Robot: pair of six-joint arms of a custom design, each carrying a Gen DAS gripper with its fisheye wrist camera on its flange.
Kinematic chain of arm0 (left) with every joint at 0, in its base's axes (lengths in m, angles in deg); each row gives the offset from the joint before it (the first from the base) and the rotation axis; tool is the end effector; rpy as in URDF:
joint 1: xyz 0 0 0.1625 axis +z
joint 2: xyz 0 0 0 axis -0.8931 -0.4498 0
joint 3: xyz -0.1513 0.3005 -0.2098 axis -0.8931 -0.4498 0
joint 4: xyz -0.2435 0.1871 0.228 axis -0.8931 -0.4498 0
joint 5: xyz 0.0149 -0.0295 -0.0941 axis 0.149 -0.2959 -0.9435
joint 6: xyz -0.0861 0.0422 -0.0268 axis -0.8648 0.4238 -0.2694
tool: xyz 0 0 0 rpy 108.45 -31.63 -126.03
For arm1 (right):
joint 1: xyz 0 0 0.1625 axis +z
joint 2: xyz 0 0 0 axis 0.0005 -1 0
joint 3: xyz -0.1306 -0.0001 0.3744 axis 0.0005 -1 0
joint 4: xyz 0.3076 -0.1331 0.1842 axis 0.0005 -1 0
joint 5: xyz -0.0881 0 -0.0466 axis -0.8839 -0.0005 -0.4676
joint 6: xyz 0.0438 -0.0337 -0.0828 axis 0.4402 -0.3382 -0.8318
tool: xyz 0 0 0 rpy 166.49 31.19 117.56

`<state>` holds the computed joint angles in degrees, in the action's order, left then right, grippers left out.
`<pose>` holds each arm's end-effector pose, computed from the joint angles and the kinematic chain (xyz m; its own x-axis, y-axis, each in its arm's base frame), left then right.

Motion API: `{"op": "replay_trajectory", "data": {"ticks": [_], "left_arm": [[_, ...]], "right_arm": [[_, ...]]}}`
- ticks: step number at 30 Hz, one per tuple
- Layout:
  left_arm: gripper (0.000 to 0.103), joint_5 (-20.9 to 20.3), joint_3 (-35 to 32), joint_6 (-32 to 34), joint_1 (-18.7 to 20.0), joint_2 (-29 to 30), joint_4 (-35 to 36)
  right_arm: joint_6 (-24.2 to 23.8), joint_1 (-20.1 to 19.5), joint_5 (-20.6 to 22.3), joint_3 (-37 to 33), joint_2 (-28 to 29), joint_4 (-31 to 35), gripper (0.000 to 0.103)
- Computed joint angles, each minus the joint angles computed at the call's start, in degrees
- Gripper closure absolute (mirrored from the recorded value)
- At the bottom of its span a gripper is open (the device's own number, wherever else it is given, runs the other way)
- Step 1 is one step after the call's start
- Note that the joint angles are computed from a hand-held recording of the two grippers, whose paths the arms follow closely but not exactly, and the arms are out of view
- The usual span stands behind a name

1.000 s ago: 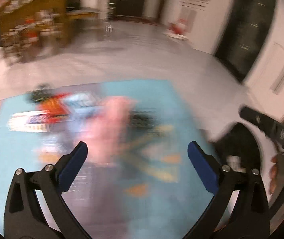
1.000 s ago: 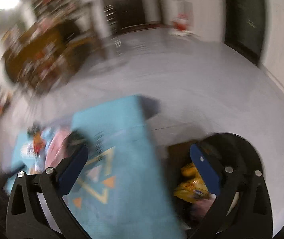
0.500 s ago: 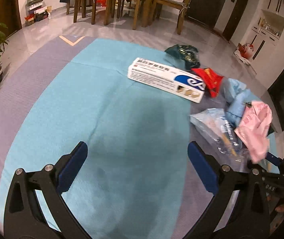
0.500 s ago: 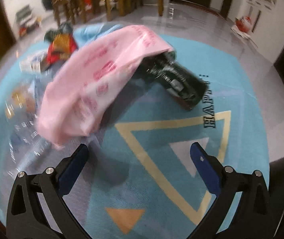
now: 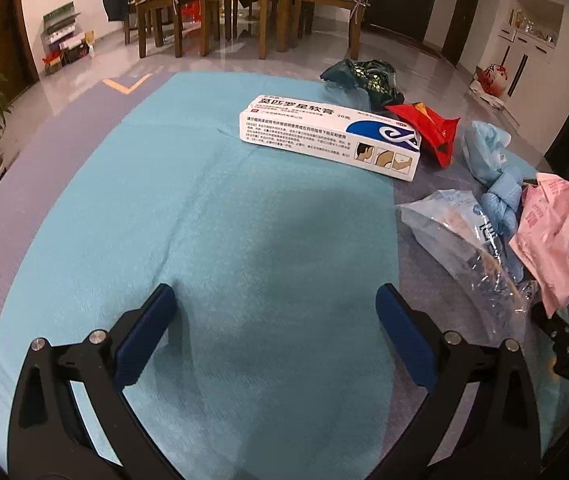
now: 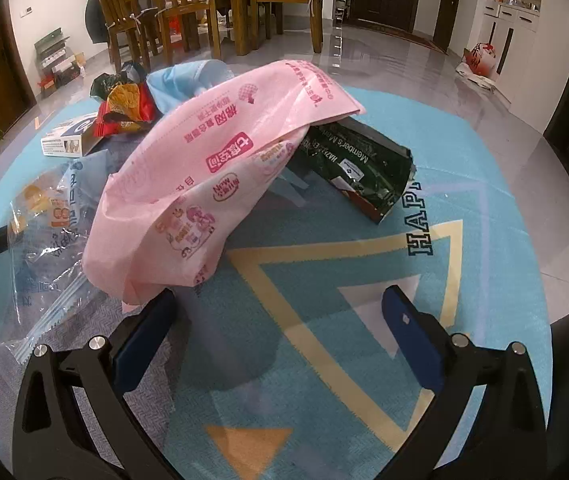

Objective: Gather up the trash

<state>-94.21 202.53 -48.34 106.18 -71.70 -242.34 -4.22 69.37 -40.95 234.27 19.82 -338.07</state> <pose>-0.1491 -0.4250 -0.0022 -0.7385 0.0926 -0.6679 0.4461 0.8099 -0.3810 -0.0108 -0.3054 0.1552 -0.7110 0.1238 0.6922 -0.3492 0.7922 -0.5005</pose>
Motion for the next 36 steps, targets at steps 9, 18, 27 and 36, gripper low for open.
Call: {"op": "replay_trajectory", "data": {"ticks": [9, 18, 27, 36], "left_arm": [[0.002, 2.41, -0.73, -0.96, -0.82, 0.73, 3.41], [0.002, 2.51, -0.89, -1.12, -0.87, 0.68, 3.90], [0.002, 2.90, -0.84, -2.58, -1.05, 0.59, 4.54], [0.002, 2.89, -0.85, -2.60, -1.05, 0.54, 4.63]], "right_arm": [[0.02, 0.05, -0.05, 0.06, -0.41, 0.38, 0.002], [0.01, 0.05, -0.05, 0.03, -0.53, 0.53, 0.002], [0.01, 0.04, -0.03, 0.07, -0.64, 0.61, 0.002], [0.00, 0.02, -0.01, 0.10, -0.73, 0.67, 0.002]]}}
